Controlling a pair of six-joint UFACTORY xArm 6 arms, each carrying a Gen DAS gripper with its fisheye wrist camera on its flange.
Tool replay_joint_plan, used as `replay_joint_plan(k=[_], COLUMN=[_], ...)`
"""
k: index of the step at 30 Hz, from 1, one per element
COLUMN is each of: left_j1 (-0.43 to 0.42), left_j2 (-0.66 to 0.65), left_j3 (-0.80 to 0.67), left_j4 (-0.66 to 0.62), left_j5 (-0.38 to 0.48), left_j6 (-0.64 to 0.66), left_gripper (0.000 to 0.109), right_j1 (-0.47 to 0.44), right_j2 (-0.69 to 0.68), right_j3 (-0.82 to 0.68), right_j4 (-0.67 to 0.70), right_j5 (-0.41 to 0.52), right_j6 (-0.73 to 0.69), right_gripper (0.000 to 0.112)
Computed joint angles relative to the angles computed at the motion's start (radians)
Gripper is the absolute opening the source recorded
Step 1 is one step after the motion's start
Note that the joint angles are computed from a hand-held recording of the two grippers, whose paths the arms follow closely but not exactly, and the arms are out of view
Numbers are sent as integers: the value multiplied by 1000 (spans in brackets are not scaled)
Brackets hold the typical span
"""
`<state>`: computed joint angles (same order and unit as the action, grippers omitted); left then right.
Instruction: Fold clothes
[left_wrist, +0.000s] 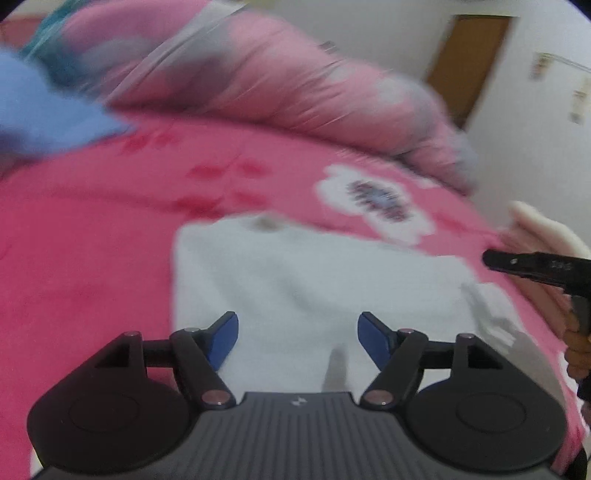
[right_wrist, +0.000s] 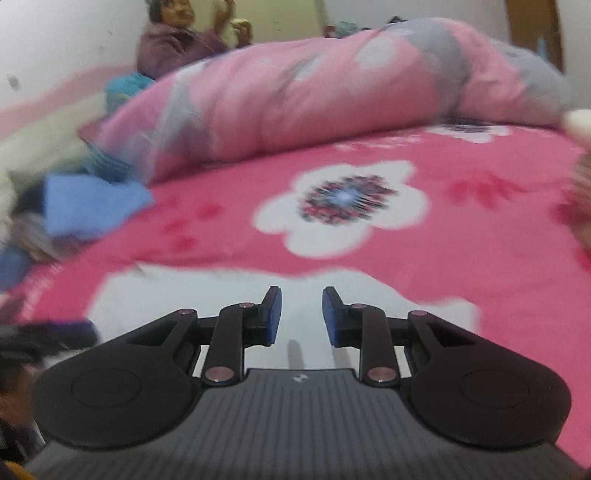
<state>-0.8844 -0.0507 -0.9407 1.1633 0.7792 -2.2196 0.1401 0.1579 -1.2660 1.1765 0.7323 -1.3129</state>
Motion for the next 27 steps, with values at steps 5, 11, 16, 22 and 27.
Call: replay_joint_plan(k=[5,11,16,22,27], left_j1=[0,-52,-124,-240,-341], left_j2=[-49,-132,-190,-236,-249], left_j3=[72,143,178,200,224], left_j4=[104,142,125,3,-55], left_j5=[-21,40,118,243,344], left_j6=[-180,-304,-366,-379,-457], left_gripper=[71,73,74,74,74], right_j1=[53,-14,-71,-68,-21], right_j2=[201,30,-206,-409,-615], right_j3=[-157,-33,193,423,607], right_j4=[-141,-29,35,0,-15], right_j5=[-70,-16,40,107,161], right_j6=[253,241,123,50,-130], right_gripper=[20,23,27,36,53])
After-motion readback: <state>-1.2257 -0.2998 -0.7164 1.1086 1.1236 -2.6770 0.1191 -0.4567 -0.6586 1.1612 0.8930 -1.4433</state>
